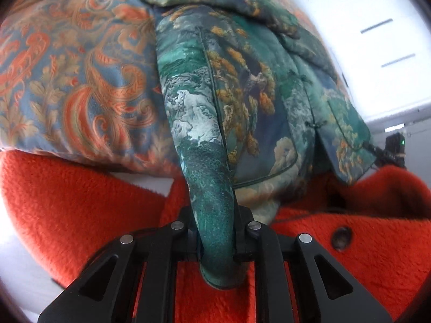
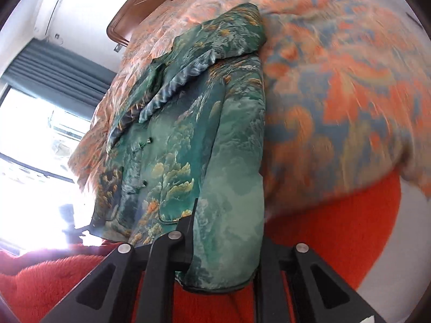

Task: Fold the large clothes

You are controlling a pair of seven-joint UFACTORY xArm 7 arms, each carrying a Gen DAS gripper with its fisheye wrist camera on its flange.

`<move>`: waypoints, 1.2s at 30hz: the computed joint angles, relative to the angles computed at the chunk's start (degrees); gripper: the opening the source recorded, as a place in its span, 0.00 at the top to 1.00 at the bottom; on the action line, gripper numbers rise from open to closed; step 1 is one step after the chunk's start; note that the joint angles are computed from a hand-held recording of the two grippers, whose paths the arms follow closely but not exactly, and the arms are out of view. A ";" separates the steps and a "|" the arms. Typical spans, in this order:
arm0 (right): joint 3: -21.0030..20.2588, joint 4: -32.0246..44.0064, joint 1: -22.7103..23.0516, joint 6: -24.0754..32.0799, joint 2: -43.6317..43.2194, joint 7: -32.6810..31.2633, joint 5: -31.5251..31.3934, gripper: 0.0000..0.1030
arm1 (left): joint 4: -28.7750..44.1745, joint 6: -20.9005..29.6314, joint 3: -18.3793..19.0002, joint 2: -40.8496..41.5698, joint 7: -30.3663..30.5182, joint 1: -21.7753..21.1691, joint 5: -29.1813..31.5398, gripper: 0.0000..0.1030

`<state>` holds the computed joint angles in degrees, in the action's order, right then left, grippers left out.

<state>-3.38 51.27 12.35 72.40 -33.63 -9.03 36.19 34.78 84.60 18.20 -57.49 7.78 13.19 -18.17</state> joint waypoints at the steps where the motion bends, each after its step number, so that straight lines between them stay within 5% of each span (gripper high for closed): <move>1: -0.32 -0.03 -0.05 0.62 -0.82 0.41 0.34 0.87 | 2.15 -0.06 0.75 1.86 0.32 -1.02 -1.04 0.89; 7: -1.22 10.90 2.22 -3.02 7.94 -2.12 7.49 0.88 | 16.61 -7.90 6.10 17.43 4.24 -6.43 -11.67 0.90; 15: 3.29 32.94 0.80 -15.17 31.22 -2.87 16.66 0.88 | 34.00 -23.05 6.87 40.95 9.62 -7.63 -23.32 0.89; 18: 5.87 39.22 -0.64 -19.58 39.52 -0.16 17.18 0.88 | 36.66 -26.20 3.97 48.05 9.53 -5.42 -25.74 0.89; 23: 9.66 45.10 0.26 -29.12 50.88 6.06 11.71 0.86 | 39.85 -30.98 -1.52 55.99 6.77 -3.09 -18.12 0.81; 28: 13.50 45.58 -2.93 -31.51 54.75 9.45 13.79 0.76 | 39.16 -30.25 -4.23 55.03 8.36 0.71 -23.82 0.44; 29: 14.84 46.06 -4.44 -31.00 55.36 9.03 15.98 0.70 | 39.31 -30.35 -4.46 54.56 9.22 1.70 -25.93 0.32; 31: 16.94 46.61 -7.11 -29.98 55.58 7.33 20.73 0.41 | 38.69 -32.87 -5.06 52.85 10.47 3.28 -28.43 0.14; 32: 17.49 46.65 -8.16 -30.53 55.03 6.46 23.27 0.37 | 37.81 -34.92 -5.00 51.39 11.71 3.81 -29.94 0.07; 34: 17.12 47.04 -8.68 -31.68 54.02 6.68 24.43 0.22 | 36.89 -36.45 -4.19 49.50 14.23 4.38 -31.74 0.05; 36: 16.51 47.92 -9.19 -32.12 53.11 6.43 24.39 0.21 | 37.26 -33.62 -3.22 49.32 15.55 4.81 -30.39 0.05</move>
<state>13.13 99.19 3.16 40.27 19.48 -2.60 60.58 72.04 50.98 14.98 -8.17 23.33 17.99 -48.56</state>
